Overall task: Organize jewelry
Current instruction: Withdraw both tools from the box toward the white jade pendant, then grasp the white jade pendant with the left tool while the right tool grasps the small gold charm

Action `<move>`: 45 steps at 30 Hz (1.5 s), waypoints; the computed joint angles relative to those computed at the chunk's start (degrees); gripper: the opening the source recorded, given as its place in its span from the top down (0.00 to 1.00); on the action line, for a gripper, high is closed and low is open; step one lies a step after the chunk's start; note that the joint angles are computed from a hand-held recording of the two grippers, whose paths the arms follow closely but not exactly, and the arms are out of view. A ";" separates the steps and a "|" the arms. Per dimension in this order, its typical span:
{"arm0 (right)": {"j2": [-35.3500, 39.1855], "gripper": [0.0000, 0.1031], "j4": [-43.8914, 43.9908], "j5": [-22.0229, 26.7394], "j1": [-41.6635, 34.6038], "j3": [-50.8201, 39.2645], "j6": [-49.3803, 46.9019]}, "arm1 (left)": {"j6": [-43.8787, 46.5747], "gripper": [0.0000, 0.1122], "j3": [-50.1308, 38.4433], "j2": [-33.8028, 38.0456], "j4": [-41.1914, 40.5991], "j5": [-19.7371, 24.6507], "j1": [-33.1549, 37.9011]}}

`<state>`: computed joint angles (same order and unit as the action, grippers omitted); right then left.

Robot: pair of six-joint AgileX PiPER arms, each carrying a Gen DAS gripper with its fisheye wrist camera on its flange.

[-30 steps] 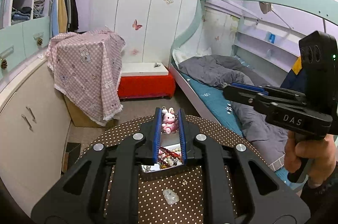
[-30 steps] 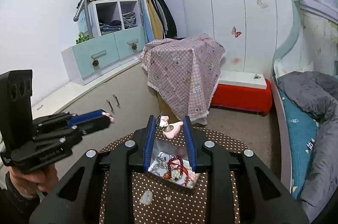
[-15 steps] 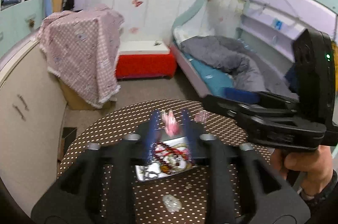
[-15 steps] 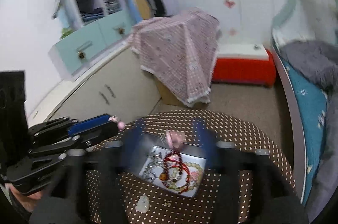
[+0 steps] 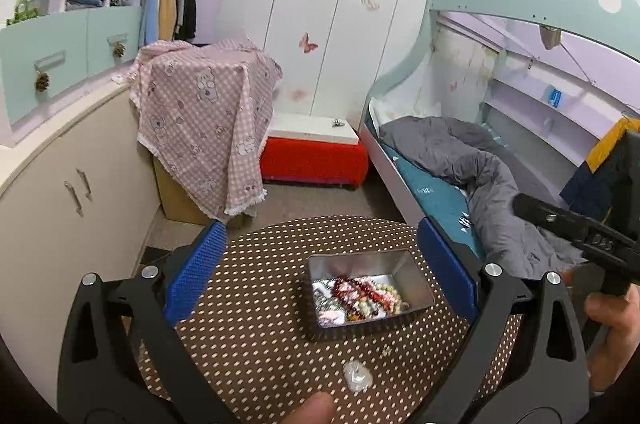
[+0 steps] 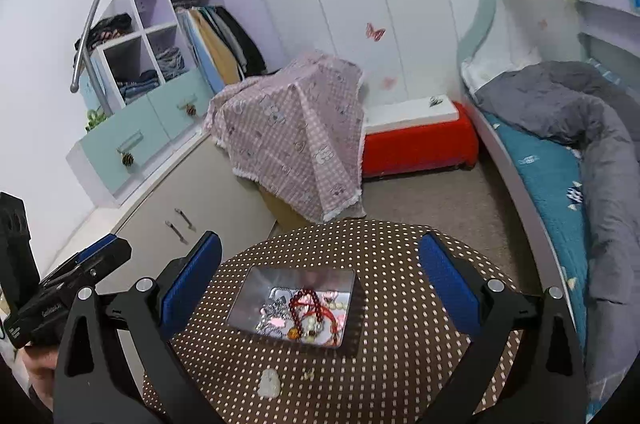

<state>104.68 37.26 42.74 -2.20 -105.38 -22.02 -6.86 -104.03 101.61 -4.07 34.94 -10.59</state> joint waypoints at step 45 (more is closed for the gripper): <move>-6.78 0.08 1.27 -7.71 -2.01 26.96 -12.91 | -34.44 0.15 25.64 1.36 32.63 -3.69 -14.17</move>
<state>97.91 38.53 35.03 -4.21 -78.42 -34.94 -41.30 -78.40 102.96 28.56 31.25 -24.76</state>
